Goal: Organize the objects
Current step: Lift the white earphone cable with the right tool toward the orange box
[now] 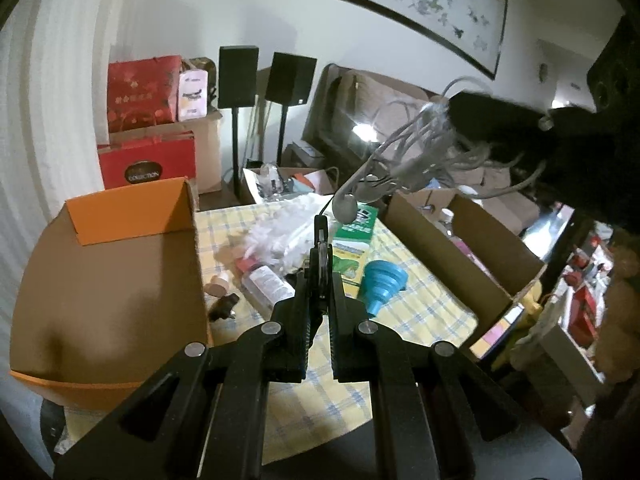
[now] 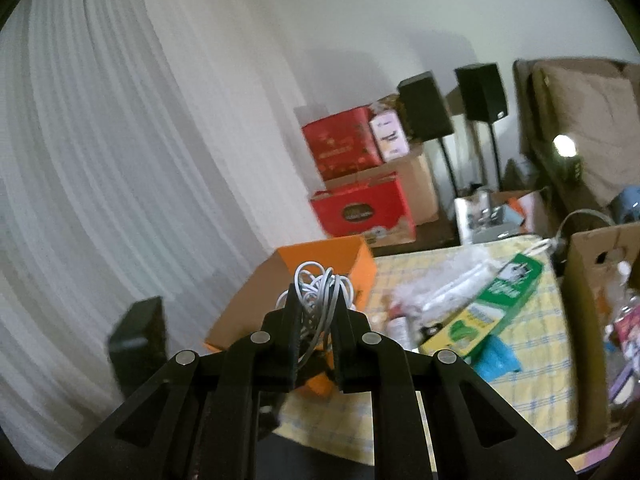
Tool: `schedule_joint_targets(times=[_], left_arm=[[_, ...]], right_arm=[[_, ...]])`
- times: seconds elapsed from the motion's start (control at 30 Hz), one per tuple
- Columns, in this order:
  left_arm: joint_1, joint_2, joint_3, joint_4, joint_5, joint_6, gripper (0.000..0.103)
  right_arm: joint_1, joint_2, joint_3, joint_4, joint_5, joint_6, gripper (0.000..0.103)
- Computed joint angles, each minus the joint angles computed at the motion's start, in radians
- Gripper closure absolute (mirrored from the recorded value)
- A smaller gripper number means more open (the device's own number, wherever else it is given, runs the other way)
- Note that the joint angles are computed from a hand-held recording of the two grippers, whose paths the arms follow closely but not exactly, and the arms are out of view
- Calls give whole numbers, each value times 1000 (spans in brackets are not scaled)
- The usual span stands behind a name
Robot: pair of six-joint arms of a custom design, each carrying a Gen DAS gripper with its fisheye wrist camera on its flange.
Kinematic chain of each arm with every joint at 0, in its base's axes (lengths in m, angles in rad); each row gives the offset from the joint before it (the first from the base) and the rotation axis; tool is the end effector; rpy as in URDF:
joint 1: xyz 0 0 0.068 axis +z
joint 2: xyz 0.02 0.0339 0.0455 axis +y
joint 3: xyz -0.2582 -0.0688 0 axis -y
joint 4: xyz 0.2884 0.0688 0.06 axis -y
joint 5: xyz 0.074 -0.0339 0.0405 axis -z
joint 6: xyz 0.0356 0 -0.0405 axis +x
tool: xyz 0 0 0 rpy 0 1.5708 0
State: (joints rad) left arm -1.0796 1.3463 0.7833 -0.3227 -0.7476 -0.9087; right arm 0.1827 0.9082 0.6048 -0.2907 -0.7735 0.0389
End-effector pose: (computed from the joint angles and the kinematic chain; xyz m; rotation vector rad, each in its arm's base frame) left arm 0.1637 -0.2547 0.1845 -0.1167 2.1774 -0.1837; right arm 0.2283 0.0675 0.2325 -0.5965 2.0363 0.9612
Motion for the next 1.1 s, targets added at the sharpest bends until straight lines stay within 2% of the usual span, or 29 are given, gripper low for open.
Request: schedule_joint_targets(times=[0.13, 0.3, 0.5, 0.7, 0.8, 0.97, 1.1], left_arm=[[21, -16, -44, 26, 10, -29, 96], [1, -66, -94, 30, -2, -65, 96], [-32, -192, -121, -105, -76, -107, 96], [-40, -233, -114, -265, -140, -161, 96], [-25, -263, -140, -273, -122, -168, 96], [16, -414, -231, -247, -70, -158, 96], [54, -501, -273, -263, -50, -141, 96]], right_arm=[[-21, 6, 22, -33, -66, 16, 91], [-7, -4, 54, -54, -25, 10, 91], [59, 5, 89, -26, 57, 41, 92], [140, 90, 154, 18, 32, 116, 92], [199, 131, 188, 36, 37, 147, 92], [302, 227, 233, 101, 75, 210, 92], [355, 310, 248, 177, 41, 293, 92]])
